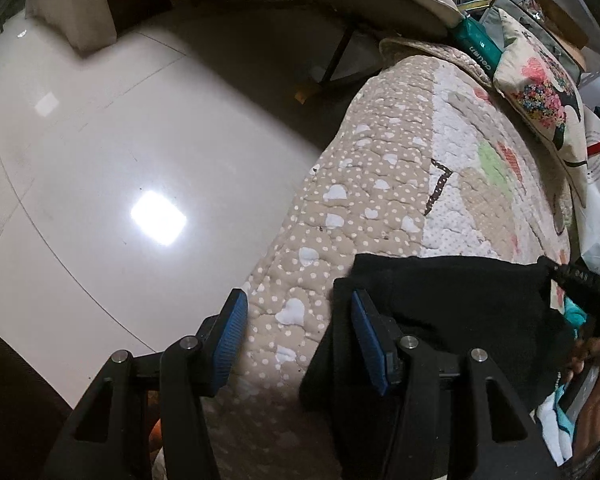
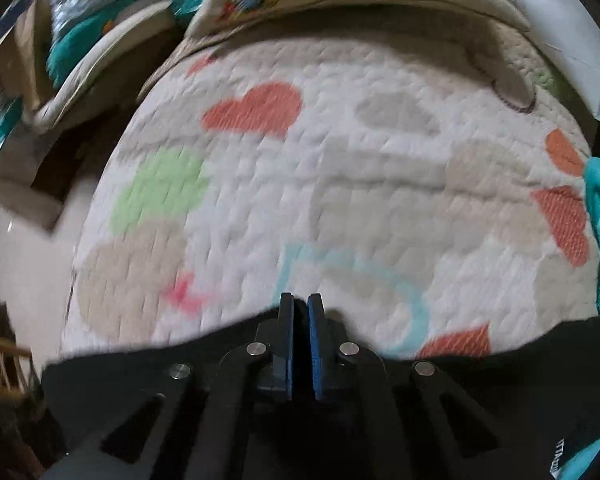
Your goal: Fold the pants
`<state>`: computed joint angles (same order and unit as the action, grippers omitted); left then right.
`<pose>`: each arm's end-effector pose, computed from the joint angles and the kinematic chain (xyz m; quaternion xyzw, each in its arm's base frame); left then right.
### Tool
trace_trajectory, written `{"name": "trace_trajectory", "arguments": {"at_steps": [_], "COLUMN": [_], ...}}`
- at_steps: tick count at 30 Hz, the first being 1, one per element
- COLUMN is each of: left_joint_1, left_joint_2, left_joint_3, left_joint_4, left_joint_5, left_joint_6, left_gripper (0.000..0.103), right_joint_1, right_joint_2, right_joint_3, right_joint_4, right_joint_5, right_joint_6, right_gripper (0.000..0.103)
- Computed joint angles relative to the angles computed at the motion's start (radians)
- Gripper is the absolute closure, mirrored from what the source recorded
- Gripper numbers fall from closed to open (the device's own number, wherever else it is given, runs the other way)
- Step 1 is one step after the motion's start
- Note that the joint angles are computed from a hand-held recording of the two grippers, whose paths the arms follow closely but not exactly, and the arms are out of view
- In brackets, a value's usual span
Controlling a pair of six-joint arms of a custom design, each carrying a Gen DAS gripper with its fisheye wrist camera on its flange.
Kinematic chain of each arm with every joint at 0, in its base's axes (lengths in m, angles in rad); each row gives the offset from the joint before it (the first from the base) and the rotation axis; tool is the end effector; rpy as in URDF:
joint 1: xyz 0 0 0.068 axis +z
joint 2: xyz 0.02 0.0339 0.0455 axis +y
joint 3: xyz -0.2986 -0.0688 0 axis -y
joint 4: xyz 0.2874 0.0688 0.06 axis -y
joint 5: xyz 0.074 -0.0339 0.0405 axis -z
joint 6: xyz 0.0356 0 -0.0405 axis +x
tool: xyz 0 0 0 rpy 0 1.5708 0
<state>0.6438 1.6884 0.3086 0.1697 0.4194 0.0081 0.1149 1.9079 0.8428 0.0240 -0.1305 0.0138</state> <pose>0.1735 0.1121 0.0396 -0.2653 0.9257 -0.1378 0.2318 0.3628 0.0465 0.0786 -0.0657 0.9610 0.0796 0.2566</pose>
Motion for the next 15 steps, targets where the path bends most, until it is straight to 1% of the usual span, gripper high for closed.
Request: {"name": "trace_trajectory", "arguments": {"at_steps": [4, 7, 10, 12, 13, 14, 15], "left_joint_1": [0.011, 0.046, 0.115, 0.155, 0.17, 0.189, 0.194], "left_joint_2": [-0.019, -0.018, -0.016, -0.024, -0.034, -0.054, -0.076], "left_joint_3": [-0.01, -0.008, -0.003, -0.006, -0.011, -0.023, -0.037], "left_joint_4": [-0.006, -0.029, -0.067, -0.099, -0.114, -0.132, -0.142], "left_joint_5": [-0.007, 0.004, 0.052, 0.09, 0.107, 0.13, 0.14], "left_joint_6": [0.004, 0.013, 0.035, 0.053, 0.061, 0.074, 0.079], "left_gripper": [0.05, 0.05, 0.05, 0.05, 0.05, 0.05, 0.05], "right_joint_1": [0.07, 0.078, 0.083, 0.102, 0.114, 0.131, 0.153], "right_joint_2": [0.035, 0.009, -0.036, -0.074, -0.119, -0.144, -0.167], "right_joint_3": [0.019, 0.018, 0.033, 0.031, 0.004, -0.009, -0.025], "right_joint_4": [0.043, 0.071, 0.047, 0.018, 0.003, -0.011, -0.023], "right_joint_5": [0.16, 0.234, 0.265, 0.217, 0.161, 0.117, 0.07], "right_joint_6": [-0.032, -0.046, -0.037, -0.035, -0.041, -0.048, -0.059], "right_gripper": [0.096, 0.098, 0.097, 0.094, 0.088, 0.072, 0.062]}}
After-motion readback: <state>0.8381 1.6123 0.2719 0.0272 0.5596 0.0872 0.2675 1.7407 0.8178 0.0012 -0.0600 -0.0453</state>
